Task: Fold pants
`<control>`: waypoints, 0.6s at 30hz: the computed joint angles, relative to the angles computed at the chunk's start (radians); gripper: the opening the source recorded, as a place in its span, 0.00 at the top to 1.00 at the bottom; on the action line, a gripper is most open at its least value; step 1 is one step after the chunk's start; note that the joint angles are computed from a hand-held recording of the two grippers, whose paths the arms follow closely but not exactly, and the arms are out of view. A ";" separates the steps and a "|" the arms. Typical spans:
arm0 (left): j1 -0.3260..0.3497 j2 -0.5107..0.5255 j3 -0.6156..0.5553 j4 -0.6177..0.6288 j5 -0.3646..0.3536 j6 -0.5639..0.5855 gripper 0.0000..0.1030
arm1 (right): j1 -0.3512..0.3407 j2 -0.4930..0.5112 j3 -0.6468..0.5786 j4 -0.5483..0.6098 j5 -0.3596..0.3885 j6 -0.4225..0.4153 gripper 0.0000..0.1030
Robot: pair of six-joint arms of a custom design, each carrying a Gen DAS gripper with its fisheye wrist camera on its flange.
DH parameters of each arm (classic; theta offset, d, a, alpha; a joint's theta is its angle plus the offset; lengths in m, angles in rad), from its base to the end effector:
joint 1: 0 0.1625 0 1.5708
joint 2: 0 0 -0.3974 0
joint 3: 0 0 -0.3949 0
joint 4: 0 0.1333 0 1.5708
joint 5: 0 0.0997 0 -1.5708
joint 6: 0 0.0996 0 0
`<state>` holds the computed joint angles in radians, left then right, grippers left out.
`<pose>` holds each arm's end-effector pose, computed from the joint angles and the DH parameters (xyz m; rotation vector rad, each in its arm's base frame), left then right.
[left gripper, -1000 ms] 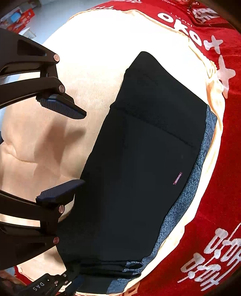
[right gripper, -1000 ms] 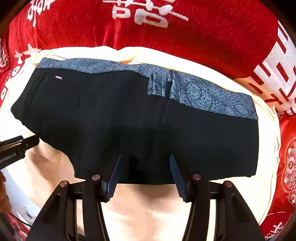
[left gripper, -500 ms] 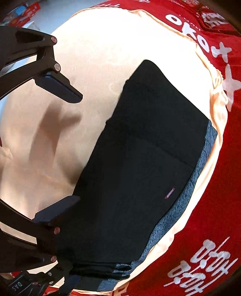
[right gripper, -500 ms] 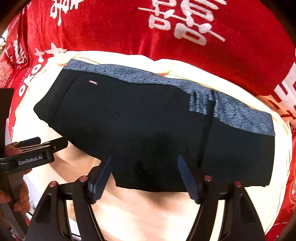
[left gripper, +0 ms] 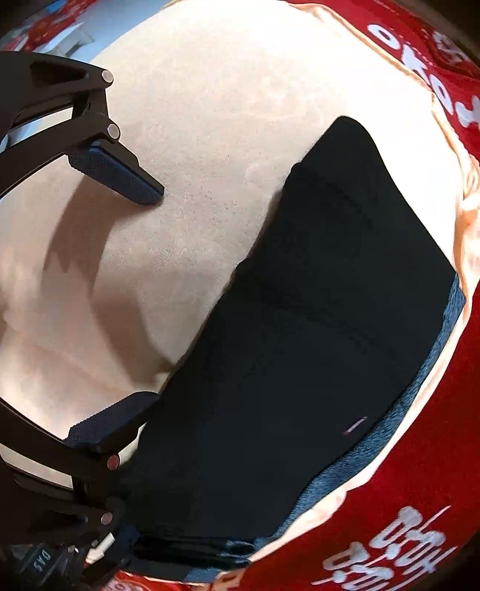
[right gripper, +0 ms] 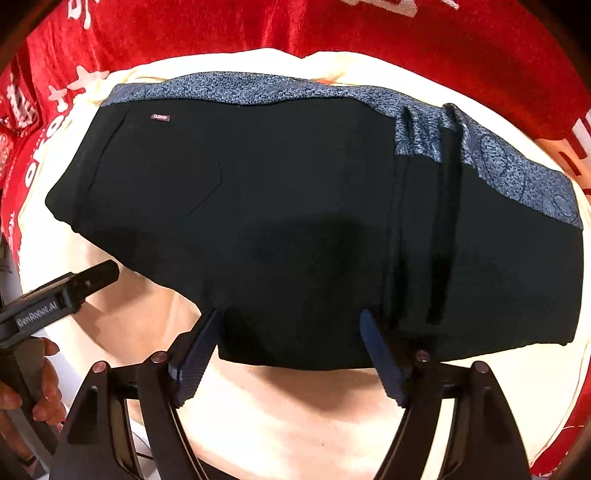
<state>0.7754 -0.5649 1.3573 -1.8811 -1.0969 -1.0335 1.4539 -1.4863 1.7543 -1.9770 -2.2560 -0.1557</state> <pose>-0.3463 -0.5898 -0.0307 -0.1482 2.4774 -0.1023 0.0087 -0.5283 0.3913 -0.0129 -2.4454 0.0491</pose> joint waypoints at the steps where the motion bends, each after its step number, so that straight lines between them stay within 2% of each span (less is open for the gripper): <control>1: -0.002 0.003 0.001 0.004 0.007 0.010 0.01 | 0.000 0.000 0.000 0.001 0.001 0.002 0.22; 4: -0.004 0.011 -0.001 0.037 0.019 0.049 0.01 | -0.004 -0.004 0.001 0.002 0.011 0.009 0.22; 8: -0.008 0.073 -0.104 0.159 0.018 0.084 0.01 | -0.003 0.003 -0.006 0.011 0.003 0.004 0.22; 15: 0.029 -0.027 0.023 -0.067 -0.034 -0.024 0.01 | 0.000 0.007 0.011 -0.019 -0.007 -0.028 0.20; 18: 0.036 -0.062 0.058 -0.123 -0.024 -0.034 0.01 | 0.003 0.013 0.014 -0.023 -0.014 -0.027 0.20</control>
<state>0.8114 -0.6273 1.4154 -2.0041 -1.1209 -1.0672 1.4567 -1.4731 1.7681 -1.9999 -2.2703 -0.1826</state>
